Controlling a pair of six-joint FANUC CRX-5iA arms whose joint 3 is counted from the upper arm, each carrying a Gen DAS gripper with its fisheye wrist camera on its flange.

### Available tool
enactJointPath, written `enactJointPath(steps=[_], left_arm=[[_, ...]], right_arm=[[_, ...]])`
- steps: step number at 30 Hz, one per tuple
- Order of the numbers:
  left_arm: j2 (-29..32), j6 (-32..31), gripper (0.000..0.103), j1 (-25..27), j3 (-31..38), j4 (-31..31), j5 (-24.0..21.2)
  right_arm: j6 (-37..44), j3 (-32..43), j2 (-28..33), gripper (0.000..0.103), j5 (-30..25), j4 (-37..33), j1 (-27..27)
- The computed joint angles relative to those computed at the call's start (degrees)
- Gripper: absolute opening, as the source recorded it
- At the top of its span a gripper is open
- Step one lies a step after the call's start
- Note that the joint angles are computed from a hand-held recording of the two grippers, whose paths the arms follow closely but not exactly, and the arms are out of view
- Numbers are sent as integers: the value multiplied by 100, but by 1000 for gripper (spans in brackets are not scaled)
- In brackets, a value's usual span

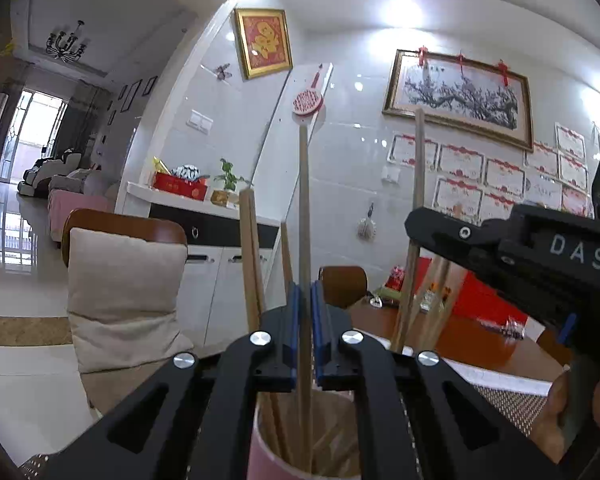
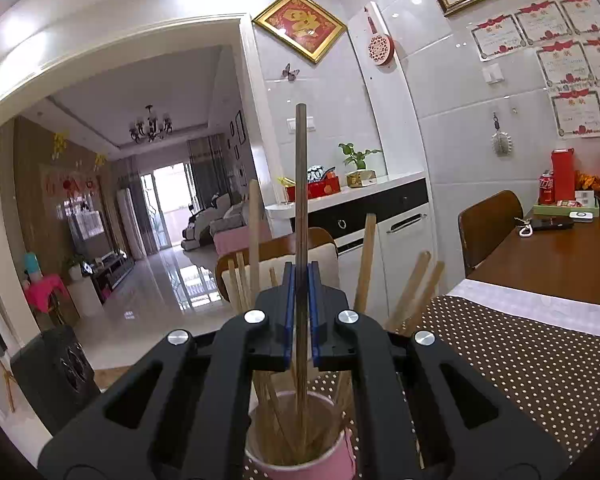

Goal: Organize utensils
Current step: 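Lower both chopsticks into the pink cup and open both tools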

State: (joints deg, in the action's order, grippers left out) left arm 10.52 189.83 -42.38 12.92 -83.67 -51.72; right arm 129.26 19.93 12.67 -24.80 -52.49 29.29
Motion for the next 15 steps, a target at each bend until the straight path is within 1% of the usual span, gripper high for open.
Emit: enactJointPath(steps=[6,8,9,11,15], left_arm=[[-154,-296,6,7,-166,433,91],[-221,-511,6,72,-216,683,234],[-235,-745,6,139,-209,902,310],[-235,-875,6,119,-206,1006,198],[-329,-1094,7,147,-257,1292,190]], right_arm=[[-249,-337,-187,7,37,478,116],[-441,-446,-242,7,46,719,176],[-563,-489,-254,7,45,859,209],[-820,-592,-281,7,31,1122,282],[-1107,-823,-377,7,104,1453,407]])
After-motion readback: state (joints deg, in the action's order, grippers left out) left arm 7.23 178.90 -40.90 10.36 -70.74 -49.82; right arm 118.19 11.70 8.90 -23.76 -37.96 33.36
